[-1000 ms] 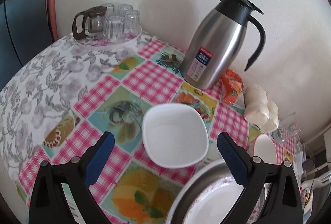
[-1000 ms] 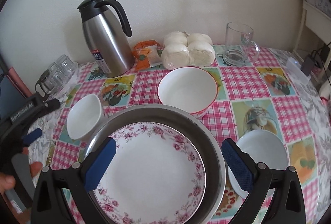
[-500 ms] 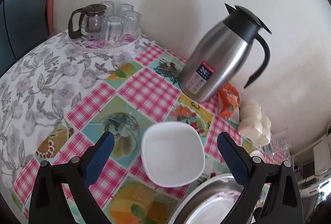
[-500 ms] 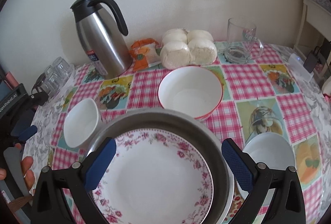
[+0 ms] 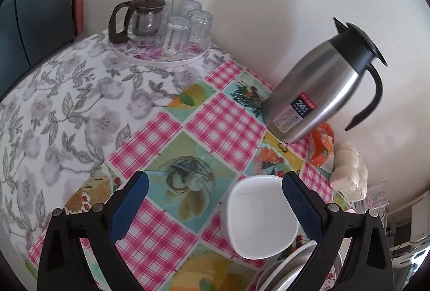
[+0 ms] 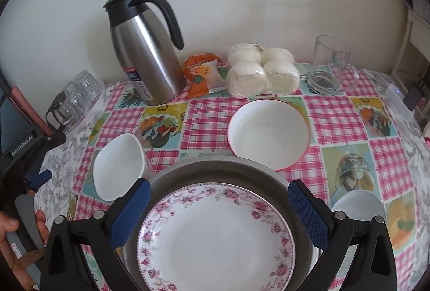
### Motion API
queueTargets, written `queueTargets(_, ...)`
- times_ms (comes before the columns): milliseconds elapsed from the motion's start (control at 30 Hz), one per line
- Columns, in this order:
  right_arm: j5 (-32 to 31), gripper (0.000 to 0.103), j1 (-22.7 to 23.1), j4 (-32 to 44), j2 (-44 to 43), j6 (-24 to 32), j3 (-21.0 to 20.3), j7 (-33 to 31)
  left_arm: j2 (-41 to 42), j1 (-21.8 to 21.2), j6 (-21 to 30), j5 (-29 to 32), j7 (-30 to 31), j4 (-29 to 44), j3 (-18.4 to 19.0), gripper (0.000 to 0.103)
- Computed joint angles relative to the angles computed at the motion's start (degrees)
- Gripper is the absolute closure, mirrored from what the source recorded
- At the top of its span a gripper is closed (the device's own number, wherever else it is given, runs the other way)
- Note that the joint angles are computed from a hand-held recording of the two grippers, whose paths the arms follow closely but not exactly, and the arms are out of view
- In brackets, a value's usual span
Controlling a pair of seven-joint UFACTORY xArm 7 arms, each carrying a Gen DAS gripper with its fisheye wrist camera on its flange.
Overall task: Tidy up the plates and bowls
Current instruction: 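Move both tools to the rim of the white square bowl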
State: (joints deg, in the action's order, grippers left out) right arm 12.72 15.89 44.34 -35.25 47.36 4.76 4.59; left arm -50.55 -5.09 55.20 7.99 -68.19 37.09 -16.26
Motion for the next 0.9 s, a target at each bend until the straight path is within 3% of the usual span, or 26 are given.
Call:
queueTargets(267, -0.8, 0.000, 0.3, 6.2, 7.0, 3.2, 2.3, 4.0, -1.6, 0.3, -0.4, 0.3, 1.3, -2.2, 1.4, 0.003)
queueTargets(467, -5.9, 0.000, 0.8, 9.9, 10.6, 3.5, 4.8, 3.3, -0.2, 0.4, 0.6, 1.6, 4.0, -1.7, 0.9, 0.003)
queueTargets(667, -8.0, 0.000, 2.4, 12.9, 14.7, 4.3, 5.9, 2.4, 2.9, -1.8, -0.5, -1.5, 8.0, -1.9, 3.0, 0.003)
queueTargets(900, -9.4, 0.001, 4.2, 14.3, 18.3, 4.6, 7.3, 3.7, 6.6, -3.5, -2.0, -5.6, 7.8, -3.1, 4.1, 0.003)
